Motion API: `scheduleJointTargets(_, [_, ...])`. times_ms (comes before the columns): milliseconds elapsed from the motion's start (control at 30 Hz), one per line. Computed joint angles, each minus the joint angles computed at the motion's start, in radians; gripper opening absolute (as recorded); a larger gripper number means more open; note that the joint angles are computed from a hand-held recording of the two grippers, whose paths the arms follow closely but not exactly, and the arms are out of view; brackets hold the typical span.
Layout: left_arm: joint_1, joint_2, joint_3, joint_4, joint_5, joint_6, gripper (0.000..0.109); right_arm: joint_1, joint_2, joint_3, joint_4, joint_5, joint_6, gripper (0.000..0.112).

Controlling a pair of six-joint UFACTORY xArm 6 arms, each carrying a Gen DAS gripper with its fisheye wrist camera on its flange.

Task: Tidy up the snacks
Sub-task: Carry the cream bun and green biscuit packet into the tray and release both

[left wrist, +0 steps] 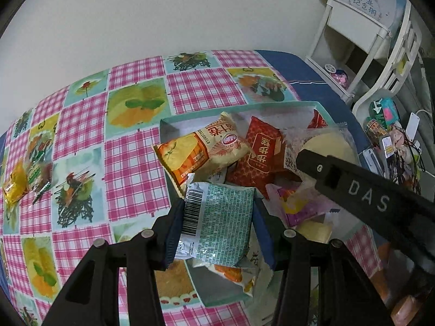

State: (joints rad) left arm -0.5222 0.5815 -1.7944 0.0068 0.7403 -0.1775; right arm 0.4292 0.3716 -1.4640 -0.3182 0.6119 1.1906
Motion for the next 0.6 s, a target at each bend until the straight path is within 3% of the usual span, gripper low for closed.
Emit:
scheduleJointTargets(400, [-0.009,0.026,-0.017,0.003,-0.021,0.012,0.052,0.004,0.036,-0.035,0.039,0.004,-0.042,0.056])
scheduleJointTargets(467, [-0.008,0.023,-0.018,-0.011,-0.015,0.021,0.06,0.004,0.04,-0.039,0.051,0.012,-0.053,0.057])
scheduleJointTargets(600, [-0.006,0.02,-0.028,0.013,0.023,-0.001,0.061,0.006,0.041,-0.044,0.053,0.031,-0.06,0.057])
